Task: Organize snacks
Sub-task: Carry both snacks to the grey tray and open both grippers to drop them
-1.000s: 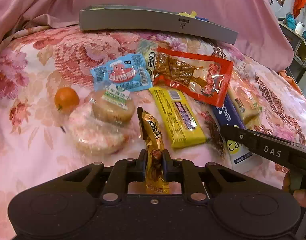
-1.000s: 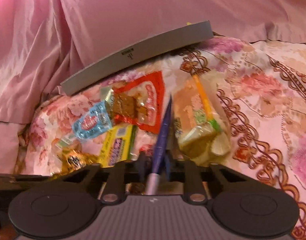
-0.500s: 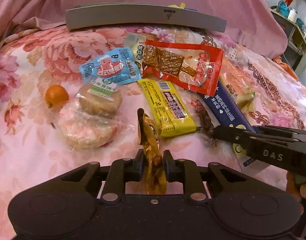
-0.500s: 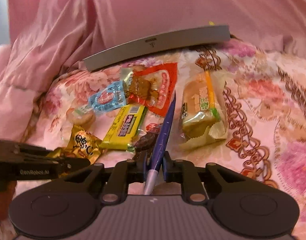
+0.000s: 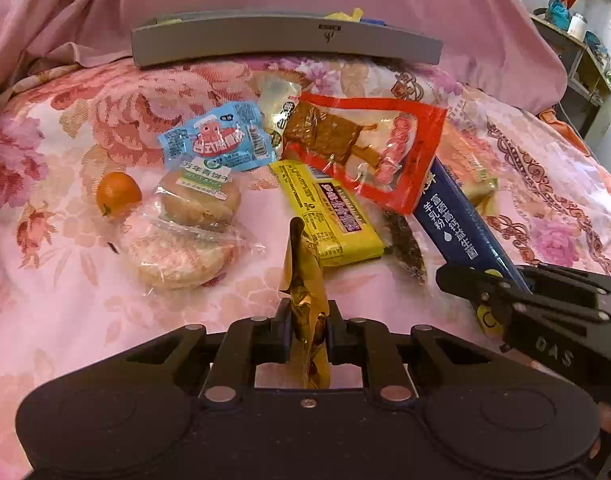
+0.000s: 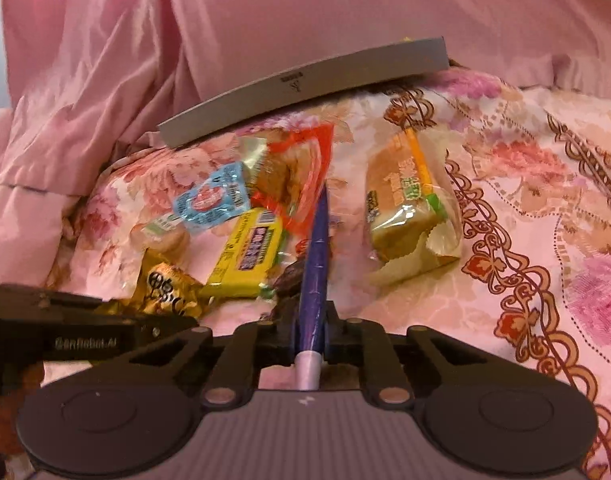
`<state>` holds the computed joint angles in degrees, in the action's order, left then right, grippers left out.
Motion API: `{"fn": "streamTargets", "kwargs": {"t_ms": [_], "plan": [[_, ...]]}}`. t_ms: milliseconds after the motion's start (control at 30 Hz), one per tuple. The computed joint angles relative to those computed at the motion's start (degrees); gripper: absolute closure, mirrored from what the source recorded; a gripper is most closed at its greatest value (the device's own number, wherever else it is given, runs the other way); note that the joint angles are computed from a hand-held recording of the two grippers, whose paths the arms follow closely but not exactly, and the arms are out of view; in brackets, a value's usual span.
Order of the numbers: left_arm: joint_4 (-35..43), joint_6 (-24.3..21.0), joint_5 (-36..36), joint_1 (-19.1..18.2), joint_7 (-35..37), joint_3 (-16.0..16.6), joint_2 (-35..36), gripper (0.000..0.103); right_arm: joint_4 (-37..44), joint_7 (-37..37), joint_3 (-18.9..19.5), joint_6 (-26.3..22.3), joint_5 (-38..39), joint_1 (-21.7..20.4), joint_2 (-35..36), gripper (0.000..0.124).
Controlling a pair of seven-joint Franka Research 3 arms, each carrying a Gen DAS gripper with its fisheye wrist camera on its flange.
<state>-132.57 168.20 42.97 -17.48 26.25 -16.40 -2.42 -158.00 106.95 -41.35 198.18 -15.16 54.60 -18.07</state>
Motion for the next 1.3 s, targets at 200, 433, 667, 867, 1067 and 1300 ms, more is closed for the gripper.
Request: {"fn": "streamTargets", "kwargs": {"t_ms": [200,433,667,867,1067,1300], "plan": [[-1.44,0.86,6.84,1.55,-7.83,-1.16,-2.89,0.086,-4.50,-5.39,16.48,7.50,2.40,-14.68,-0.65,0.111],[2.46,-0.64,15.35,3.42,-15.40,-1.65,-3.10,0.086,-2.39,-8.29,28.27,12.92,6.20,-25.53,1.35,0.112],[8.71,-3.08,19.17,4.45,-15.42,0.13,-1.47,0.086,5.55,-0.11,27.68,12.18,-1.37,-28.06,5.41,0.111],[16.50,-4.54,25.31,5.27,-16.47,2.63,2.73,0.086,16.74,13.61,24.12,10.00,-14.81,-27.98,11.47,0.111],[26.91,-6.41,32.69,4.13,-23.01,6.18,9.65,0.086,32.62,25.60,25.47,8.28,-24.82,-31.42,20.94,0.111],[37.92,-6.96,34.00,2.22,-27.33,10.16,18.33,0.086,54.72,49.11,43.30,0.43,-43.19,-49.70,33.90,0.111]]}}
